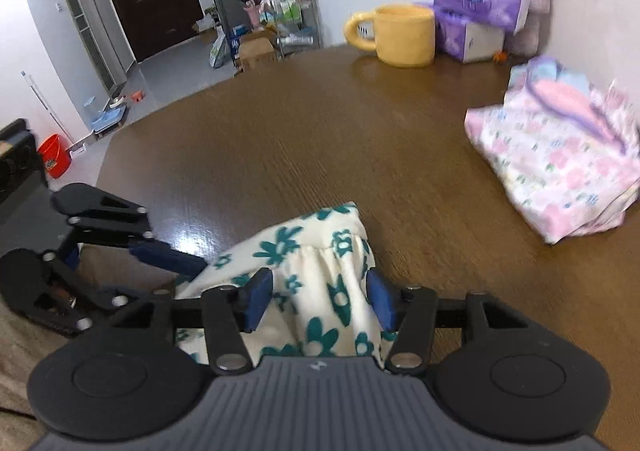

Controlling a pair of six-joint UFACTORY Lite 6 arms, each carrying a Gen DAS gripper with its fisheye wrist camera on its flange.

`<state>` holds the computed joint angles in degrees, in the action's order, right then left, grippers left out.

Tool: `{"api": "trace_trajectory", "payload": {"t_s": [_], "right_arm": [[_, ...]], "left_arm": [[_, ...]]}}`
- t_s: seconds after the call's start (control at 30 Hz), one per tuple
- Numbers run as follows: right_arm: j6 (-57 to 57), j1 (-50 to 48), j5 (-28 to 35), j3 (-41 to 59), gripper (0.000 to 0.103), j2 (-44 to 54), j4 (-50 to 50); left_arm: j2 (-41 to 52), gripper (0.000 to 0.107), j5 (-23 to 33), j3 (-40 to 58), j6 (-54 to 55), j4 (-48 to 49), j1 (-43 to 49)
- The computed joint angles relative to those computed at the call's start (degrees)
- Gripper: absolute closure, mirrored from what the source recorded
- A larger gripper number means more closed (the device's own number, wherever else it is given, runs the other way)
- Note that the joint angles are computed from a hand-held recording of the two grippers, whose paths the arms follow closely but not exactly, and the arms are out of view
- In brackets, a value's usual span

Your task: Fold clothes

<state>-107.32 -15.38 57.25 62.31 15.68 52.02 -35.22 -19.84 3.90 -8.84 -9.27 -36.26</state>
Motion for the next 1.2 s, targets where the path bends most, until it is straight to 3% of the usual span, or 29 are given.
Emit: {"api": "trace_trajectory", "payload": {"t_s": [0.1,0.23,0.27,0.3,0.33,0.4,0.67,0.8,0.9,0.97,1.03,1.2], "right_arm": [[-3.49,-0.7,-0.81,-3.32,0.036,-3.77,0.63],[-4.04,1.5,-3.1,-3.56,0.033,-2.85,0.7],[-4.55,1.97,-3.25,-3.67,0.034,-2.77,0.71],[-5.41,2.64,-3.92,-4.26,0.042,-3.11,0.71],[-5.95,3.29,-4.57,-4.51,0.056,-3.04,0.45],[-6.57,4.14,-5.47,-4.5,0.065,-2.29,-0.06],[-9.27,0.14,-1.53,0.58,0.066,7.89,2.24],[-10.35,-0.27,-2.12,-1.75,0.065,5.54,3.36],[-7.46,-1.14,-0.58,-2.1,0.061,2.21,1.91],[-7.27,-2.97,0.92,-3.39,0.052,-1.49,1.65],[-8.6,-4.17,1.05,-5.64,0.019,-5.5,1.05],[-10.25,-4.55,1.16,-9.55,0.015,-11.41,-1.54]], "left_arm": [[1.58,0.075,-0.53,0.86,-0.29,0.12,0.06],[1.4,0.075,-0.52,0.78,2.64,-3.67,-1.07],[1.14,0.075,-0.42,0.68,3.38,-4.61,-1.26],[0.71,0.075,-0.25,0.53,4.03,-5.4,-1.33],[0.14,0.075,-0.01,0.32,4.38,-5.77,-1.26],[-0.61,0.075,0.49,0.15,3.23,-4.21,-0.55],[-0.58,0.075,0.94,0.51,-0.87,1.49,1.22],[0.08,0.075,0.51,0.67,-1.19,1.19,0.77],[0.6,0.075,0.36,0.91,-0.32,0.29,0.14],[1.58,0.075,0.1,1.35,-0.46,0.39,0.06],[2.28,0.075,-0.18,1.62,-0.53,0.19,-0.01],[2.73,0.075,-0.51,1.68,0.46,-1.69,-0.55]]}}
